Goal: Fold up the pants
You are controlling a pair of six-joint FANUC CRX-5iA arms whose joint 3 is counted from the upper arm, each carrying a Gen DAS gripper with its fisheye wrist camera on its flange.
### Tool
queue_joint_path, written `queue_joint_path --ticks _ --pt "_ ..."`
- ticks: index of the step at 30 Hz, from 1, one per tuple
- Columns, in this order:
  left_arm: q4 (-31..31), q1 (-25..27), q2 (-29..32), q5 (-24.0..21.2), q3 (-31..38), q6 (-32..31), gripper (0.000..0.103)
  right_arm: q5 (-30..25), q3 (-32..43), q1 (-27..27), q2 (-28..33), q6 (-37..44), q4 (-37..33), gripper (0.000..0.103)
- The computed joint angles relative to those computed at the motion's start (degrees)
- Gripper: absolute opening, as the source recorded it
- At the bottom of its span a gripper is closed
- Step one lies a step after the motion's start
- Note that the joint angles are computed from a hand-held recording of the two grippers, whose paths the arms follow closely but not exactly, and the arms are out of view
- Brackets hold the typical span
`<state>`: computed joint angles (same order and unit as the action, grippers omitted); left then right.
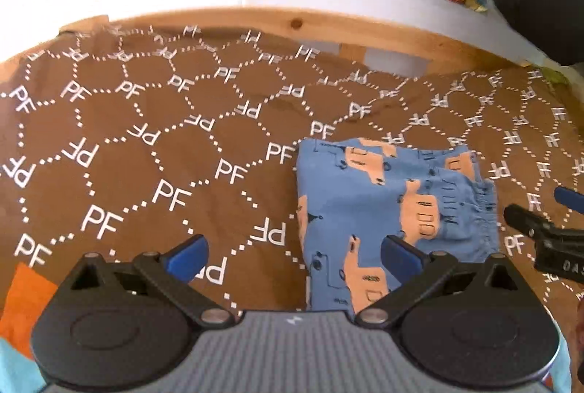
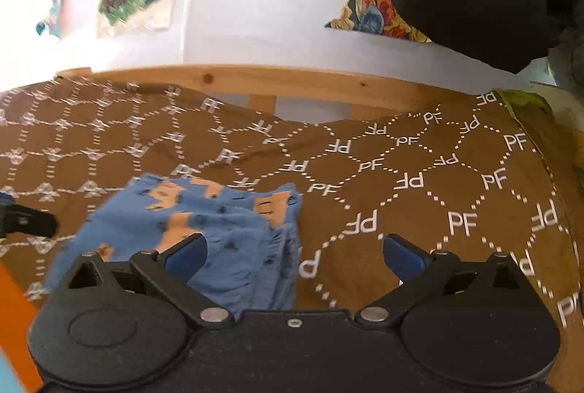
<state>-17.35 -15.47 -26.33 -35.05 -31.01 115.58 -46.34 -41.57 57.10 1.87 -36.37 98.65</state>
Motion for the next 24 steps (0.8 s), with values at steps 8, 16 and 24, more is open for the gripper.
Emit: queue_joint_path --ticks 8,16,24 --pt "-1.85 -3.81 -8.38 0.18 -5.65 1.97 0.103 -7.86 -3.45 12.0 -4.62 -0.88 -10.22 0.102" --pt "-2.34 -7.69 -14.86 -2.68 -9.33 3.72 0.103 -15.5 -4.82 24.2 -7.51 -4.5 -19.62 0.102" --pt "-7.46 -11.82 -17.5 -6.21 -10.36 9.05 0.103 -19.81 -4.64 28.06 -6.74 -5.05 -20.84 0.102"
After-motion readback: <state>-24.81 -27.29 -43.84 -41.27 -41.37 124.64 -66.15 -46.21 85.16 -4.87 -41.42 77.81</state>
